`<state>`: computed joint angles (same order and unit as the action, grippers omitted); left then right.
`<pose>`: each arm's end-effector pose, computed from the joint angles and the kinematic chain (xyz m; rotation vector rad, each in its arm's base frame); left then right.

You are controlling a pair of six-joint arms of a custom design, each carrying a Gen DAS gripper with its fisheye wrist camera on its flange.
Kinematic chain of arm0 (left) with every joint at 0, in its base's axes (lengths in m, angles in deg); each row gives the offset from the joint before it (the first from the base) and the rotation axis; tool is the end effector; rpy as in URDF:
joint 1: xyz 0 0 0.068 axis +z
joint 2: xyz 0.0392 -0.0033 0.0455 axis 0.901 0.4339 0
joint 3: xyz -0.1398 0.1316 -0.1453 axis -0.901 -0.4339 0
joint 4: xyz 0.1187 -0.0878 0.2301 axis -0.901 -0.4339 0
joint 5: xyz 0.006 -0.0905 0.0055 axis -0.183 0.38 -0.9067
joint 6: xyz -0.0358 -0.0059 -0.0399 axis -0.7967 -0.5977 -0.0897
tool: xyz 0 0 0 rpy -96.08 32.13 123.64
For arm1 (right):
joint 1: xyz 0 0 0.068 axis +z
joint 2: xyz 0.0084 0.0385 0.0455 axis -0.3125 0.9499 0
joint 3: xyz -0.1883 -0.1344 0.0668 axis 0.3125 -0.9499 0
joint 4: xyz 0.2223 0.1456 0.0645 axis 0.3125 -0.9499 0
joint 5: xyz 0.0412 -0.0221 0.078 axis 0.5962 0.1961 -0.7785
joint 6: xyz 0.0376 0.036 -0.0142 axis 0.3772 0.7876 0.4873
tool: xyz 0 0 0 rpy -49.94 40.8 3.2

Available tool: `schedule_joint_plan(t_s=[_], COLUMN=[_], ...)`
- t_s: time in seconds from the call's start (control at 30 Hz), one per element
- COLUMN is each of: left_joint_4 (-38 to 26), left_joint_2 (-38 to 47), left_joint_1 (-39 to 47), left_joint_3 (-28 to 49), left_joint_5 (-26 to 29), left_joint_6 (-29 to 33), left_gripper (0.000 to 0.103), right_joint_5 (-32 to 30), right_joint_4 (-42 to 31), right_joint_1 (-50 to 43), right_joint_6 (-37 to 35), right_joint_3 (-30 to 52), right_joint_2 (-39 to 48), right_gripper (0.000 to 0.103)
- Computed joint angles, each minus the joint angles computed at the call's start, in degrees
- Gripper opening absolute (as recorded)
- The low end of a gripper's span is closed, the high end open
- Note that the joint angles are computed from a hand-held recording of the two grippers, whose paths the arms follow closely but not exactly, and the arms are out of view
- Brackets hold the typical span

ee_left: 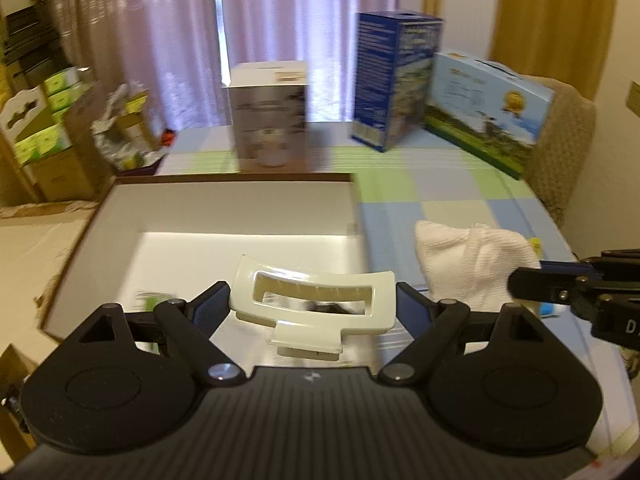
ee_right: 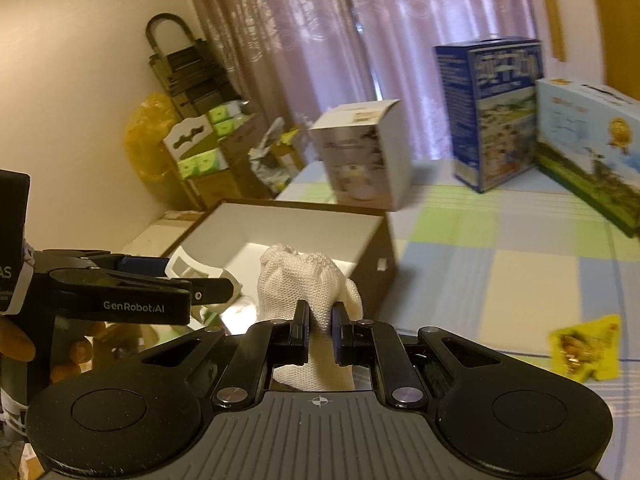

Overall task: Organize objects
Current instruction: 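Carry the clip and cloth into the brown box and open both tools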

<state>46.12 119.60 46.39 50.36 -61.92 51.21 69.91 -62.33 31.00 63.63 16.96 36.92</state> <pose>0.2977 -0.1063 0.2200 0.8562 2.2356 -0.3315 0.1593 0.1568 0.2007 0.2578 2.2055 0.3196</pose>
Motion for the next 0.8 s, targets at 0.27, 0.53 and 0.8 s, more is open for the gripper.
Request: schedule_joint_plan(t_s=[0.27, 0.53, 0.8], left_joint_4=[-0.34, -1.98, -5.38], left_joint_2=[10.82, 24.29, 35.76], left_joint_1=[10.94, 15.36, 15.03], left_joint_3=[9.86, 22.32, 34.62], left_joint_5=[2.89, 3.22, 3.55], left_joint_6=[5.54, 9.11, 10.86], left_gripper=[0.085, 0.085, 0.085], right_joint_5=[-4.29, -4.03, -4.34], right_joint_4=[11.51, 11.03, 8.71], right_joint_1=[-4.90, -9.19, -13.10], right_joint_6=[-3.98, -3.52, -3.53], right_joint_3=[10.54, 20.44, 27.37], right_joint_2=[22.08, 36.23, 45.06], right_gripper=[0.008, 0.008, 0.008])
